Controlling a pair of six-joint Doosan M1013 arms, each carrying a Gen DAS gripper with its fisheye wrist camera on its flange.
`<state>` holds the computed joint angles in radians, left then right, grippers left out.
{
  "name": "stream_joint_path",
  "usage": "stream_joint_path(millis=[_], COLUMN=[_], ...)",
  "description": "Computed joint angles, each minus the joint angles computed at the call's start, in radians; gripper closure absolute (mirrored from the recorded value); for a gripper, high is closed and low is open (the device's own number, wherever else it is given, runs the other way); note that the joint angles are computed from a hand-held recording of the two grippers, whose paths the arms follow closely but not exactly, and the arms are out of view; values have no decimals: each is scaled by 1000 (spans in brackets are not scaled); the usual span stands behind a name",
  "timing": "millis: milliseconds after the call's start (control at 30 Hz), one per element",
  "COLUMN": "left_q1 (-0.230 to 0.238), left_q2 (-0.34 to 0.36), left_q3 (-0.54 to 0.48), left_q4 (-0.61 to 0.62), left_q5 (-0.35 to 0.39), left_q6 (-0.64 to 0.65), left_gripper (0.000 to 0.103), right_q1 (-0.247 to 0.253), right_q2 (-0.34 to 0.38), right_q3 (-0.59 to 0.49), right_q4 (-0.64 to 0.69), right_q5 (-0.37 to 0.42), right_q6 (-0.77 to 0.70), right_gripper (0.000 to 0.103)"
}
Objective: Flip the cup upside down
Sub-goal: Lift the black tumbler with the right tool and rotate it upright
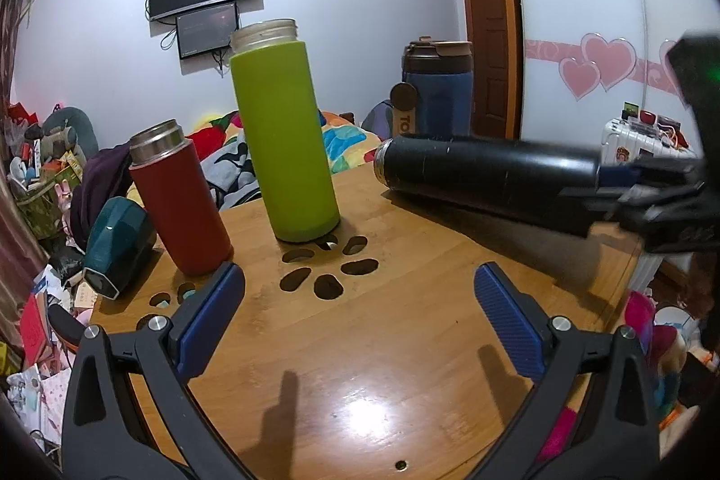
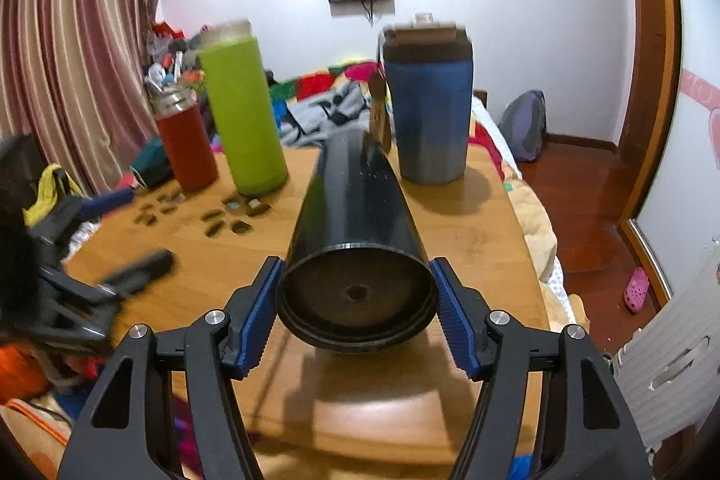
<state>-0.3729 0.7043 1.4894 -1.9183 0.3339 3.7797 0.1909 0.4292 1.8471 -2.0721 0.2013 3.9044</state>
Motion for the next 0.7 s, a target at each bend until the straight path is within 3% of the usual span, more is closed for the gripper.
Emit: stream_joint_path(millis=[133,300,433,600,700], left_q1=[-4,-13,-20,-23,-27], left_q2=[4,0,-7,-9,-13], left_q3=[-4,10,40,60,87], left_q4=[45,9,-134,-232,-364], left_q5=[15,42,78,101,141], left_q6=[-14,86,281,421,592], left_gripper=[0,0,0,0,0], right_q1=[25,49,58,73,75], right_q2=[-27,-51,-63,-67,-69], right_q3=[16,34,41,40,36], right_q4=[28,-52,-166,-262,-370], right_q5=[46,49,22,-17,-49], right_q6=[-47,0,81,121,195], right_gripper=[42,42,42,42,42])
